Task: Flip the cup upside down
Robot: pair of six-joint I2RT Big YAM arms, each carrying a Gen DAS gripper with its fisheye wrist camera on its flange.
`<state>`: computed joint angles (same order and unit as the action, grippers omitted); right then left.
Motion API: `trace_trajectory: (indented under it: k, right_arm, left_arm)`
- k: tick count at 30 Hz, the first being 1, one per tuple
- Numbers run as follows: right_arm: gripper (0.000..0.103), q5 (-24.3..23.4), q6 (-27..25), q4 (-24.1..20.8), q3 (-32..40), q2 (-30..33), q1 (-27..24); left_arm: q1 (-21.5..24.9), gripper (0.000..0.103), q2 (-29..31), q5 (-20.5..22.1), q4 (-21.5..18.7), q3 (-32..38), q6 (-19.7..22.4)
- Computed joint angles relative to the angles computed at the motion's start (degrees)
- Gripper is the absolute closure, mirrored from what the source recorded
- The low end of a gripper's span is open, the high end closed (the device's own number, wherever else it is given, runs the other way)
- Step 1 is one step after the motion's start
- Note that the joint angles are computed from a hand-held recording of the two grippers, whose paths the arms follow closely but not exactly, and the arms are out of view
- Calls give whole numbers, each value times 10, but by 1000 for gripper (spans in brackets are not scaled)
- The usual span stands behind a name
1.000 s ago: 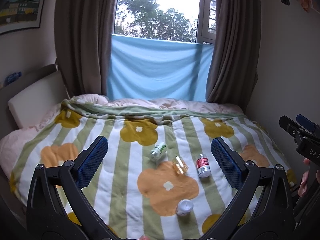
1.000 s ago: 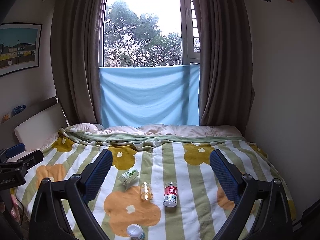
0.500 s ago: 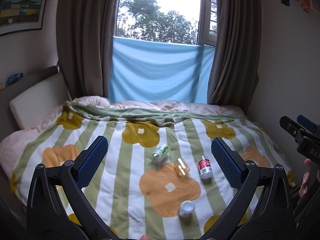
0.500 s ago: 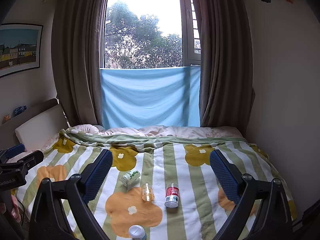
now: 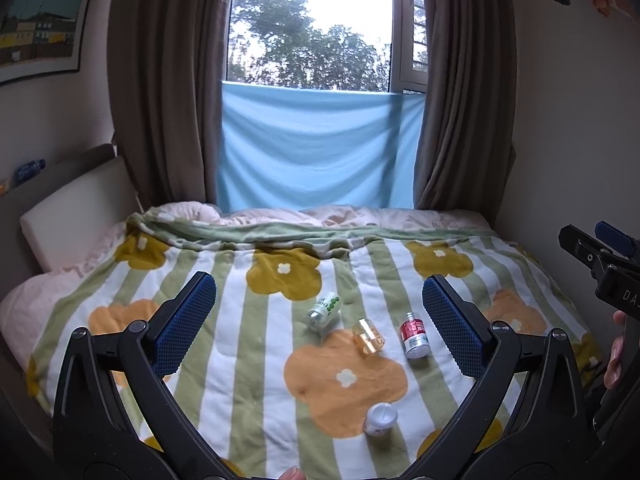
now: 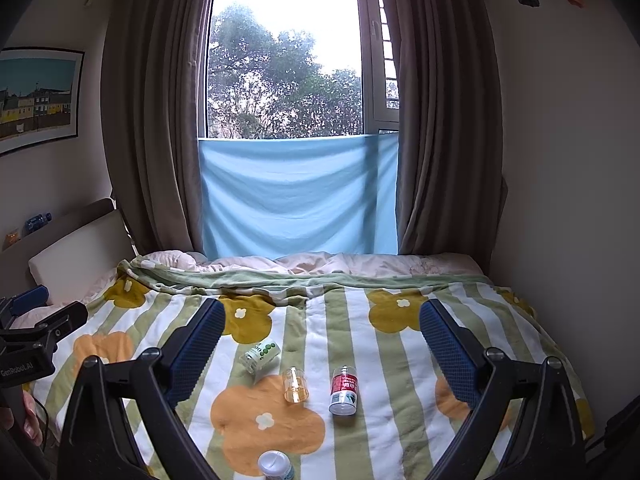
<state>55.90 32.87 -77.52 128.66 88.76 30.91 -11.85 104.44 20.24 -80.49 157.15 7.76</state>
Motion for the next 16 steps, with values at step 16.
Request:
trace_trajectory:
  k: [16]
  right_arm:
    - [6,2,6,-3,-10,-7,-3]
  left_arm:
    - [-2,0,-74,-26,118,-145,-9]
